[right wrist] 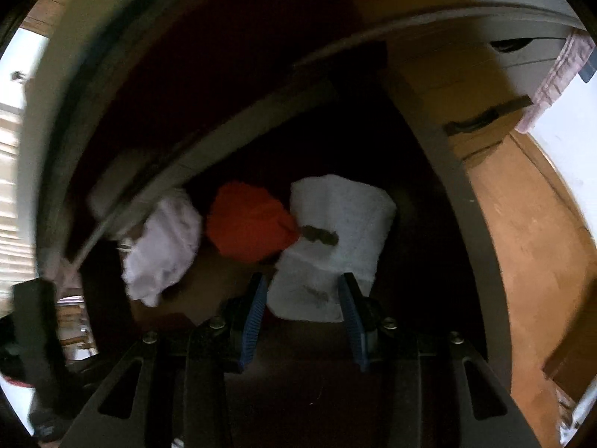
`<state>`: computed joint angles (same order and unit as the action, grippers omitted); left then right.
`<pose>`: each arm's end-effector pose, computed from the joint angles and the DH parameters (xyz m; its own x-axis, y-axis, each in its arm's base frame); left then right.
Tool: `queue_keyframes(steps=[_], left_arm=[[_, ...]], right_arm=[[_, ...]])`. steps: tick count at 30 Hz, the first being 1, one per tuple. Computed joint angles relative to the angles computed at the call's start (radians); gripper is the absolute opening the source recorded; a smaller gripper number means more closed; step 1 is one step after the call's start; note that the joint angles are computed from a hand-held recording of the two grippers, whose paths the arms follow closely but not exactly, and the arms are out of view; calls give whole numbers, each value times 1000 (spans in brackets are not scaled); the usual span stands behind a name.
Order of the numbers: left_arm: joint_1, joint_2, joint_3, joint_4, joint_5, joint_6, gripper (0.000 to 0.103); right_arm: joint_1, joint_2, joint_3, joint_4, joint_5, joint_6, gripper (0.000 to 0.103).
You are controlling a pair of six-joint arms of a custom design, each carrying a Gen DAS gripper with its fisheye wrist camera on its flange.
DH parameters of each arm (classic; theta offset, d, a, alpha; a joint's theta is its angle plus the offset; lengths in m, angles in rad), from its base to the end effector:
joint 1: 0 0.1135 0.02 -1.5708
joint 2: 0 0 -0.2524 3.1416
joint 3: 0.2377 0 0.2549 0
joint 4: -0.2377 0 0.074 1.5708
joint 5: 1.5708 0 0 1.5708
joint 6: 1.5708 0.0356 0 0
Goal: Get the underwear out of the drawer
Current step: 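Lower right tool onto the white sock while left tool lowers toward dark red sock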
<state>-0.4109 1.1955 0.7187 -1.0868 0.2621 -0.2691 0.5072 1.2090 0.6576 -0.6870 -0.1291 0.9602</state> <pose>0.1576 -0.0787 0.1796 -0.9868 0.1499 0.0619 0.1298 0.9591 -0.2517 0.1803 0.1054 0.1676 -0.8985 0.4302 -0.0874 0.3797 0.8615 0.3371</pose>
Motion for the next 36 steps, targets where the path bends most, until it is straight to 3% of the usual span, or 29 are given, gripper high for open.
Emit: queue_keyframes(steps=[3, 13, 17, 21, 22, 23, 25, 31, 32, 36], left_arm=[[74, -83, -41, -32, 33, 46, 35], [247, -141, -70, -90, 51, 164, 35], [261, -152, -78, -103, 49, 171, 35], [290, -185, -93, -132, 48, 194, 35], [291, -191, -93, -136, 48, 193, 35], [299, -196, -90, -145, 47, 202, 35], [226, -201, -103, -113, 64, 132, 35], [242, -192, -33, -173, 53, 142, 35], [285, -173, -11, -185, 47, 187, 35], [282, -181, -6, -183, 55, 196, 35]], right_arm=[[-18, 45, -10, 36, -10, 19, 43], [-21, 166, 24, 99, -9, 56, 43], [-13, 143, -9, 166, -25, 99, 53], [11, 144, -4, 161, 8, 103, 54], [27, 152, 3, 155, 26, 98, 47], [42, 164, 15, 139, 48, 79, 28], [38, 167, 16, 137, 46, 48, 24], [18, 128, 3, 118, 15, 23, 15], [20, 103, 4, 93, 19, 16, 13], [37, -2, 8, 5, 29, 10, 12]])
